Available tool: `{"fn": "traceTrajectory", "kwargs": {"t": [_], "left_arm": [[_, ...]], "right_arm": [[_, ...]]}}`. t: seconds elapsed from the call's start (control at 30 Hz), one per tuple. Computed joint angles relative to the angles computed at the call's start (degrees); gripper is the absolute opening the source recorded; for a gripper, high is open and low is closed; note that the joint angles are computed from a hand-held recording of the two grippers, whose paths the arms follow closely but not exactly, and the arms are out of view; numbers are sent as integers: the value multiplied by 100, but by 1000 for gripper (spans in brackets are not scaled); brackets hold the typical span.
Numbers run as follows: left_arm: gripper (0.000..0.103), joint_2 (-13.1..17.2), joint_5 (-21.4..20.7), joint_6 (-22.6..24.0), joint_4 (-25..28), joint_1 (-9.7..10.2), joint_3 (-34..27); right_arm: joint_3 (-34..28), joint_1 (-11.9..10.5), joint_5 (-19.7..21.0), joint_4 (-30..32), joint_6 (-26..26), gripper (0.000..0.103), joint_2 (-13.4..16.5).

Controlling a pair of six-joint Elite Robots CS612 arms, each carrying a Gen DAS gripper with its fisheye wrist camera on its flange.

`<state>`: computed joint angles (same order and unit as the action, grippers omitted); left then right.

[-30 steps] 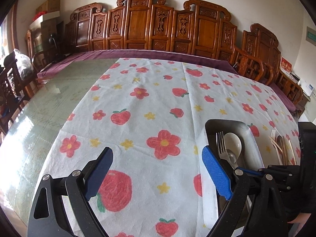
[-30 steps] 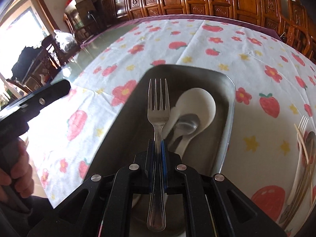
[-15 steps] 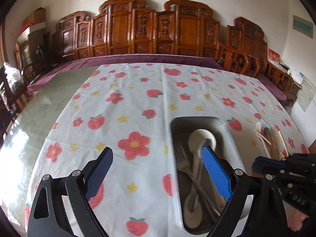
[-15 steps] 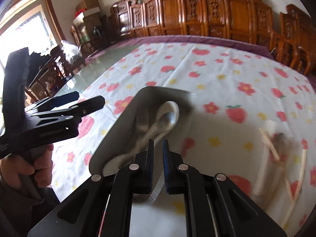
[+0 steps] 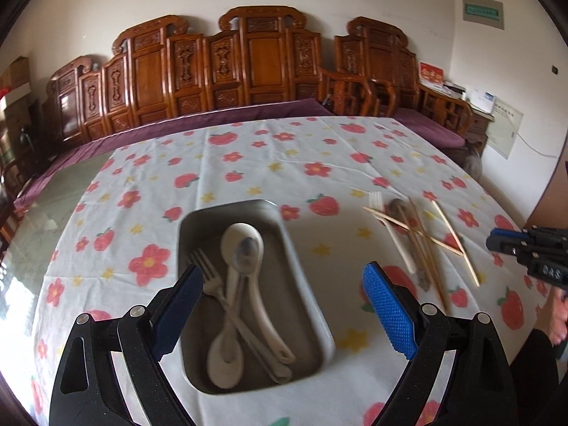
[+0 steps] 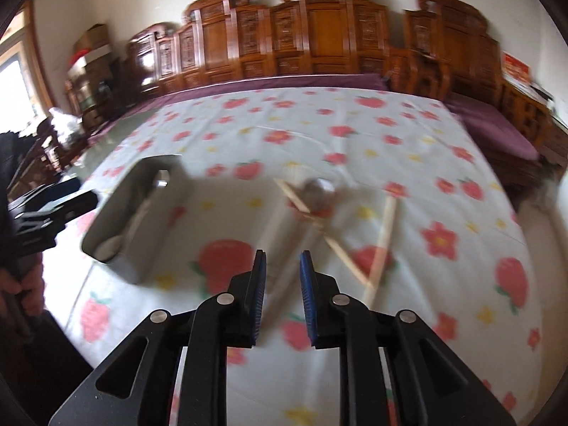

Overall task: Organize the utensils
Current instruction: 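Grasp a single wooden chopstick with the right tool, then close the left tool on another wooden chopstick beside the steel spoon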

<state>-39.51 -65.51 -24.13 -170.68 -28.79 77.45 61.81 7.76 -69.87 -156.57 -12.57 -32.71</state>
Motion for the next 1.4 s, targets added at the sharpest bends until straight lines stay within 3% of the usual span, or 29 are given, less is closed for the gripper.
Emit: {"fn": "traceTrajectory", "kwargs": {"t": [0.17, 0.33, 0.63, 0.87, 1.0, 1.13, 1.3, 1.4], "left_arm": [[88, -4, -189, 92, 120, -133, -34], [88, -16, -144, 176, 311, -238, -69], [88, 244, -276, 88, 746, -317, -527], [88, 453, -450, 37, 1084, -331, -810], [88, 485, -513, -115, 1143, -328, -833], [88, 509, -617, -303, 1164, -327, -857], [87, 589, -835, -322, 1223, -358, -983], [81, 674, -895, -289, 1350, -390, -1134]], "right_arm": [[147, -138, -168, -33, 51, 23, -40], [157, -205, -150, 36, 84, 31, -18], [-532, -228, -199, 566, 237, 31, 493], [-853, -108, -631, 1014, -207, 30, 680], [-794, -104, -771, 998, -324, 23, 659], [-705, -139, -872, 1102, -279, 7, 589], [-458, -216, -849, 1123, -357, 6, 424], [-311, -271, -790, 975, -340, 6, 330]]}}
